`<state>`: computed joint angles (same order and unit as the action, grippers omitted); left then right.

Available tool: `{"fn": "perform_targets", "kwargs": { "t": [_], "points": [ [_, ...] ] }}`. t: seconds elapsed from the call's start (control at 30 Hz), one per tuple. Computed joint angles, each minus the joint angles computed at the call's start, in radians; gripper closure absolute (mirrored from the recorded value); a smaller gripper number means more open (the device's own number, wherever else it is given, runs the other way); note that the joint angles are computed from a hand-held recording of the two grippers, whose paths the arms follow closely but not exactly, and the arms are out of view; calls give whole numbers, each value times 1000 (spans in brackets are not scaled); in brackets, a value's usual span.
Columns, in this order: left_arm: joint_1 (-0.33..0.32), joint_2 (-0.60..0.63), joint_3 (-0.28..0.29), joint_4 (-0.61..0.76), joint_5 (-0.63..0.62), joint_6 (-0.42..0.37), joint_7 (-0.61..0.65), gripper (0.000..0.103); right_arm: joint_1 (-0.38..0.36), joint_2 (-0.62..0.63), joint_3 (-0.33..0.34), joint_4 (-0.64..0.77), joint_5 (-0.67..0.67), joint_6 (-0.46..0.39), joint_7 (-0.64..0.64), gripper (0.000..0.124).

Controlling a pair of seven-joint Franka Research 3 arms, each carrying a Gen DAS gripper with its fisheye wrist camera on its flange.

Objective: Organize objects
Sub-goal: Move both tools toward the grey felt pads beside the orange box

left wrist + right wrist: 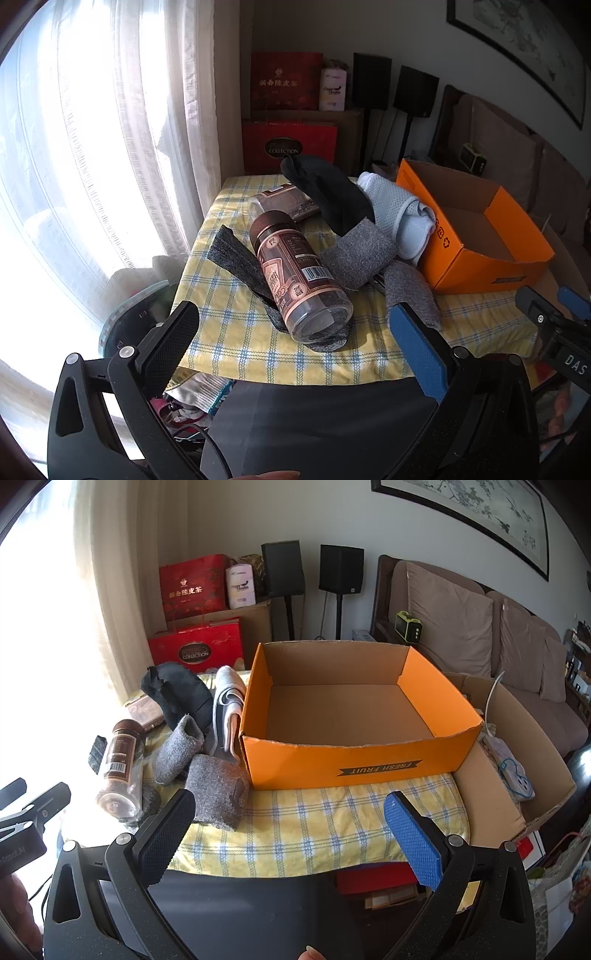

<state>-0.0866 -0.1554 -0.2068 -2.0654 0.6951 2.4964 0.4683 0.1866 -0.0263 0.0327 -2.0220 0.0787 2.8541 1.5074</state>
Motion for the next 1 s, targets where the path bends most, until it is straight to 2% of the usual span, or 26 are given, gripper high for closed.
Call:
{"fn": "perform_targets", "kwargs": {
  "t": [1.0],
  "points": [
    [9, 14, 10, -2, -3, 21, 36, 0, 2, 13, -1, 11, -14, -3, -2, 21]
  ]
}}
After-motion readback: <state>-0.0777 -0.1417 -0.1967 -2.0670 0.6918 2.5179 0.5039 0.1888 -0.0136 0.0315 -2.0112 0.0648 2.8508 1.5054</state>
